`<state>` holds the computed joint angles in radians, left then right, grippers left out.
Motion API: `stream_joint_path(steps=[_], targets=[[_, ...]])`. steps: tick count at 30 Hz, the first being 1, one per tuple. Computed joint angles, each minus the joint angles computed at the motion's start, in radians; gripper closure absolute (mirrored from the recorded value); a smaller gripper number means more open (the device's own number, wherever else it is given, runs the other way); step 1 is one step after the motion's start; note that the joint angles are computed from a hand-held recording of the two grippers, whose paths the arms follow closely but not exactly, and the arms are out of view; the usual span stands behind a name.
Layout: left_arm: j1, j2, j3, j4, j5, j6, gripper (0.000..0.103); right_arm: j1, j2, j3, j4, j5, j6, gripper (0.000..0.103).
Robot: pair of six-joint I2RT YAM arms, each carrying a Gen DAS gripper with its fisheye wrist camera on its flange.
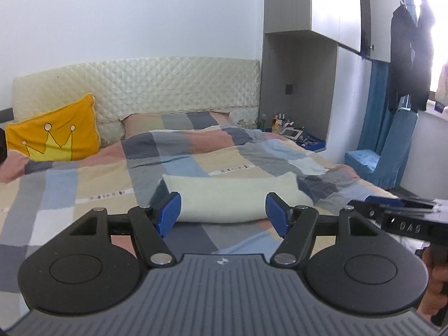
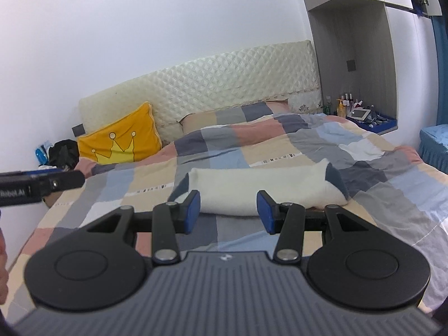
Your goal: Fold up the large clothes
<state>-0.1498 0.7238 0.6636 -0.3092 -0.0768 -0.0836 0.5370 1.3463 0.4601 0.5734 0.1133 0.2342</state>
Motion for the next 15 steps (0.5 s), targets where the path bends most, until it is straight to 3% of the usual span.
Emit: stream_joint_path(steps=[3,6,7,9,13,15], targets=[[-0.018,-0.042,-0.063,0.029,-0.003,-0.020,0.031,0.031,0.005,-0.049,0.068,0.032,-0.018,0.054],[-0.145,-0.072,-0.137,0.090,-0.186,0.032,0.028,0.060,0.018,-0.087,0.129,0.064,-0.021,0.054],[-0.163,-0.076,-0.153,0.098,-0.195,0.037,0.028,0.069,0.026,-0.097,0.144,0.070,-0.023,0.054],[-0.139,-0.088,-0.177,0.100,-0.117,0.003,0.028,0.080,0.042,-0.108,0.166,0.073,-0.020,0.054],[-0.146,-0.104,-0.236,0.138,-0.140,-0.027,0.028,0.102,0.093,-0.131,0.234,0.093,-0.006,0.054],[-0.108,-0.103,-0.261,0.159,-0.090,-0.043,0.028,0.117,0.128,-0.139,0.277,0.112,-0.002,0.054]])
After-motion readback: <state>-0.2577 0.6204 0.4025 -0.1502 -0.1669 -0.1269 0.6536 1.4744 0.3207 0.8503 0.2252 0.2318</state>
